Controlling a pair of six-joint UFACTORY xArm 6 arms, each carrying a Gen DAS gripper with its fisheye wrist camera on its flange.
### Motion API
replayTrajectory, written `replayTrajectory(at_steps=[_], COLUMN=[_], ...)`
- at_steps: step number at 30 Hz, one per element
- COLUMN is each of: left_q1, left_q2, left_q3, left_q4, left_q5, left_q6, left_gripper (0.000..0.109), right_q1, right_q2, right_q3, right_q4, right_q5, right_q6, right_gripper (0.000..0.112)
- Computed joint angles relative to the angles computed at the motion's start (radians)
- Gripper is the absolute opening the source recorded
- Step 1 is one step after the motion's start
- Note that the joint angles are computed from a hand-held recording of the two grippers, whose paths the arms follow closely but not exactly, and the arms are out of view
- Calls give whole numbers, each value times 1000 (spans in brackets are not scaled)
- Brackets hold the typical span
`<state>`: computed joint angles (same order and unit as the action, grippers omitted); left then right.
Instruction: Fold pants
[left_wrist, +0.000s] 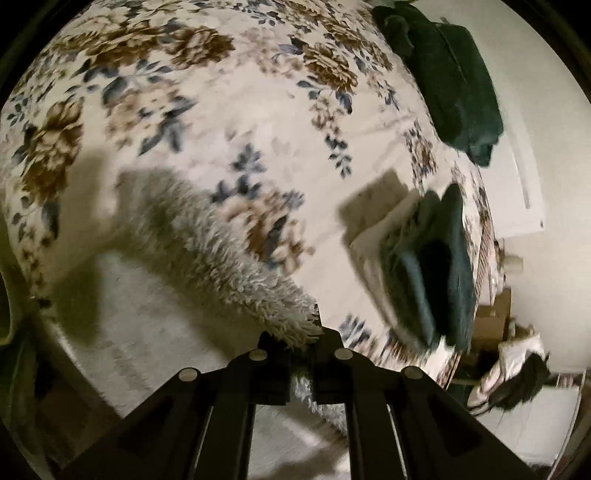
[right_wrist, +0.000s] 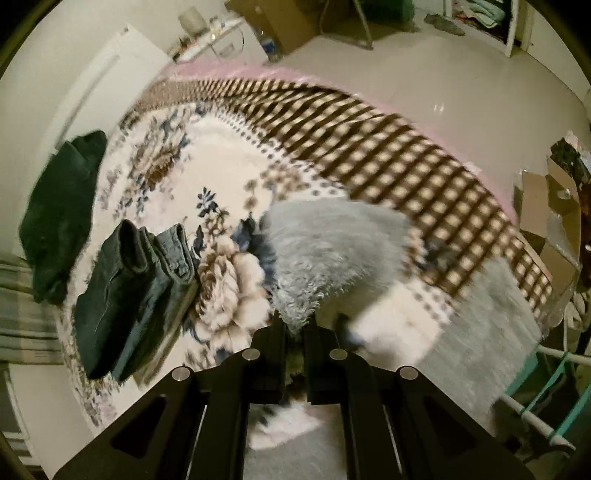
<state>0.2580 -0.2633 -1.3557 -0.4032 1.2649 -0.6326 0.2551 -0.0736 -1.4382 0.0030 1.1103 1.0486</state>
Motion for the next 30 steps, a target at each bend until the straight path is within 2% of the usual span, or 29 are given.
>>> replayTrajectory(at_steps=[2, 7, 11, 15, 17, 18, 19, 21, 22, 24, 26, 28, 30], left_q1=[5, -5, -15, -65, -111, -130, -157, -205, -227, -291, -349, -395, -488], left_q2=[-106, -331, -436, -484, -498, -508, -525, -540, -545, -532, -514, -512, -465], left_q3=[135, 430, 617, 709, 699, 692, 683, 651, 634, 585, 550, 549, 521], left_q4=[7, 83, 138, 205, 267, 292, 329, 396, 421, 485, 529, 551, 572], left_q5=[9, 68, 79, 78, 101, 105, 108, 122, 120, 118, 105, 79, 51], left_q6=[53, 107, 97, 78, 35, 10, -27, -95, -124, -190, -236, -235, -254], left_gripper=[4, 4, 4, 9, 10, 13, 18, 33, 38, 74, 82, 82, 82], right_q1=[26, 90, 125, 96, 61, 54, 46, 50, 63, 139, 183, 232, 278], right_q2=[-153, -491, -708, -829, -861, -863, -864, -908, -900, -848, -780, -674, -557], right_q3=[159, 547, 797, 958, 1001, 1005, 1005, 1004, 985, 918, 870, 824, 786], right_q4=[-33, -56, -38, -11, 34, 47, 54, 34, 5, -88, -152, -210, -266], right_q5=[-4, 55, 126, 181, 228, 256, 276, 281, 287, 290, 243, 174, 101], right_q6=[37, 156, 220, 197, 142, 113, 80, 24, 1, -33, -93, -157, -215], right_gripper=[7, 7, 7, 7, 12, 28, 55, 76, 77, 79, 84, 84, 84])
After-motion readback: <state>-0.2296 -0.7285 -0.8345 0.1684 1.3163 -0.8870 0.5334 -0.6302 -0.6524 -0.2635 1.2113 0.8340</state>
